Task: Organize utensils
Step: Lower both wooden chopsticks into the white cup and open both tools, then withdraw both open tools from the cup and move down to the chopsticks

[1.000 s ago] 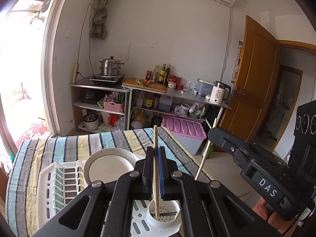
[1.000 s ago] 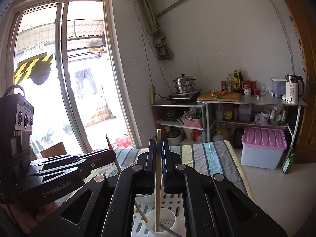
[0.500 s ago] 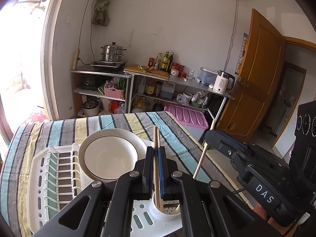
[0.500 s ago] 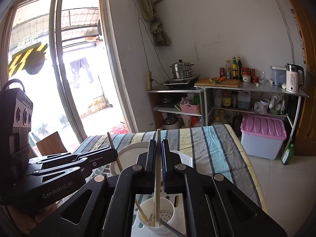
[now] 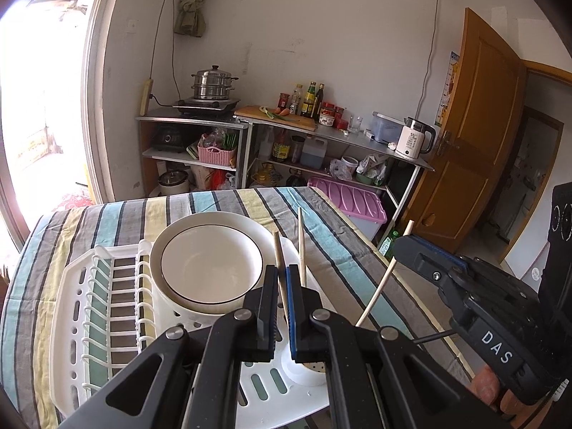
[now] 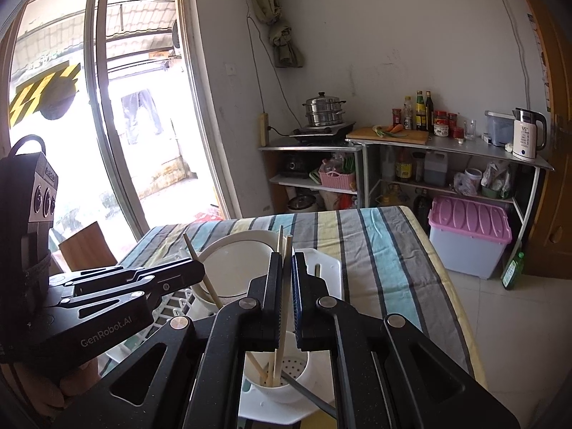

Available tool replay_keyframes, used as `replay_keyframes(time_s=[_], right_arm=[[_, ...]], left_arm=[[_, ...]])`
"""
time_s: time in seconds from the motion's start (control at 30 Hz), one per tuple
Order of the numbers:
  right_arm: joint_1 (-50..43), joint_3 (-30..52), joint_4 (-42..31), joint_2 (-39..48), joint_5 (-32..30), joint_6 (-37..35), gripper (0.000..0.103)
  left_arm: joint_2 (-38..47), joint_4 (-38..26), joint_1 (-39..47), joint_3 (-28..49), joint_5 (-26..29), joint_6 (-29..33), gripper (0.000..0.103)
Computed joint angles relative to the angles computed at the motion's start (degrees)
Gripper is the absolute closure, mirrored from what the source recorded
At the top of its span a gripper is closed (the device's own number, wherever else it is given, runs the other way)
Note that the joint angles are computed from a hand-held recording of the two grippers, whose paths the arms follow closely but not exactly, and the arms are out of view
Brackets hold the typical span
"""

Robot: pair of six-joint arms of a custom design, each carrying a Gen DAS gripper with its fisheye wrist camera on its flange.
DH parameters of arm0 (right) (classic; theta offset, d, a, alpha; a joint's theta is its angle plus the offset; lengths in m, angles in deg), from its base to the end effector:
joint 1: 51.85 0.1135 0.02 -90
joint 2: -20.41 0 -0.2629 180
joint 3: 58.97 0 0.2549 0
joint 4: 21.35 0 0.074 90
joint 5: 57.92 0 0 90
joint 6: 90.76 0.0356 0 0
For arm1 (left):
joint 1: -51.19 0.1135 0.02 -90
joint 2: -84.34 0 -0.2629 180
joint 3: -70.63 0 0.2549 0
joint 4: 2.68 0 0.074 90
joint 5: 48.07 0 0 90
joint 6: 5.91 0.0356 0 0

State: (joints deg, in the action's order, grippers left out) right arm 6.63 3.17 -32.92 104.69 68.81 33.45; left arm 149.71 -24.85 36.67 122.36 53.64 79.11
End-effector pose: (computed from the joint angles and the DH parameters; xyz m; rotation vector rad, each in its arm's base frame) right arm 0.1829 0.2576 0.2221 -0.0737 2.0452 0.3181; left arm 0.2367 -0.0688 0.2287 0.2991 2.1912 -0.4145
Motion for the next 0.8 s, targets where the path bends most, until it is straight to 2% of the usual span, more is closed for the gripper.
replay_keyframes(time_s=[0.3, 0.47, 0.63, 0.8], right_arm=[[2.0, -1.7, -0.9, -2.5, 1.7, 0.5, 0.092], [5.6, -4.3, -1.7, -5.6, 4.7, 1.8, 0.091], [11.6, -7.9, -3.6, -9.6, 8.9, 5.1, 0.090], [19.6, -9.1, -9.5, -10.6, 14.7, 12.1, 0.088]], left_arm=[[-7.3, -3.1, 0.3, -3.5, -0.9, 1.4, 0.098], [-16.3, -6.5, 0.9, -7.7, -1.8, 1.5, 0.098], [-32.2, -15.4, 1.0, -12.7, -3.3, 1.4, 0.098], [-50.0, -29.1, 0.7, -15.9, -4.5, -0.2, 0.097]])
